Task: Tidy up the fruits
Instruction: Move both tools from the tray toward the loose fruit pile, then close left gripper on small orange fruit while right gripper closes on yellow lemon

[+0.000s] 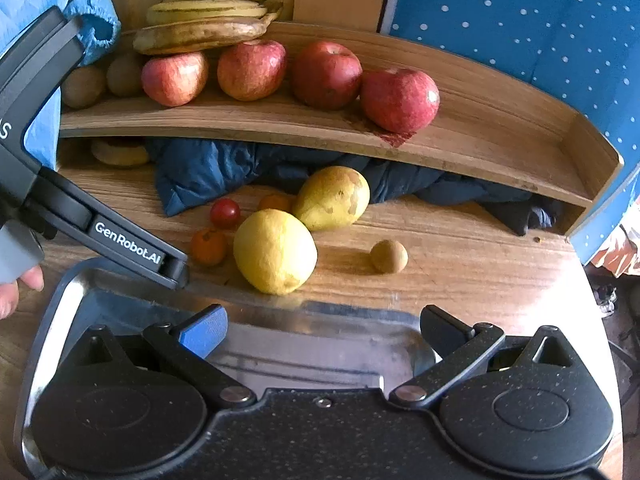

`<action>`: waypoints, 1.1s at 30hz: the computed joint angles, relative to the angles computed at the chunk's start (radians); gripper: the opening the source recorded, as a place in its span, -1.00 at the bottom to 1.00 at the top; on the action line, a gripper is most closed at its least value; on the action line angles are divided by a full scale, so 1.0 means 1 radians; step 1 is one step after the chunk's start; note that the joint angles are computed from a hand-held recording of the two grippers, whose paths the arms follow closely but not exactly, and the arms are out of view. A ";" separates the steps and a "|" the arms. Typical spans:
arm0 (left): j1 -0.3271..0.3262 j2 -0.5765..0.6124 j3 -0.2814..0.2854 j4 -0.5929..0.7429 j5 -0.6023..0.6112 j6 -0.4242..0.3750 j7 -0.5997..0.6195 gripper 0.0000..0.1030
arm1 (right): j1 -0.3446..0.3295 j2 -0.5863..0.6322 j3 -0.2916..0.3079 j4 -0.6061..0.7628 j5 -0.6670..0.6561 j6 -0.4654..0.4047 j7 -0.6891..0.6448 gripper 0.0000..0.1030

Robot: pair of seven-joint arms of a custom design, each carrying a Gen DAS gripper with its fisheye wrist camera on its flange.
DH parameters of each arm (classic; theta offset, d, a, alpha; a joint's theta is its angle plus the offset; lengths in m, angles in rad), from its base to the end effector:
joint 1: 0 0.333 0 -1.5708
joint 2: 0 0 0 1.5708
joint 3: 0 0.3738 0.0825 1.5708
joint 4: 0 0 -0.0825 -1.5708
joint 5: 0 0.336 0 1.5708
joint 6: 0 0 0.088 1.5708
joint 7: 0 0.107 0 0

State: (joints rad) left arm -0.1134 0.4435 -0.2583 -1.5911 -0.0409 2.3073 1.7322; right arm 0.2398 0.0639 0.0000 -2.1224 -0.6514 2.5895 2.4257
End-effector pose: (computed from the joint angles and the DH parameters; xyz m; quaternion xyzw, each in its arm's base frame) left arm 0.6486 -0.2178 0.4874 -0.5164 0.8416 -0.1544 0.0355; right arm 0.5305 0.1414 0.5071 -0.6340 0.7170 -0.2575 0.1327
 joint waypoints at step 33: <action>0.019 0.066 -0.035 0.095 -0.080 0.012 0.039 0.82 | 0.042 0.139 -0.065 0.140 0.063 -0.012 -0.170 0.88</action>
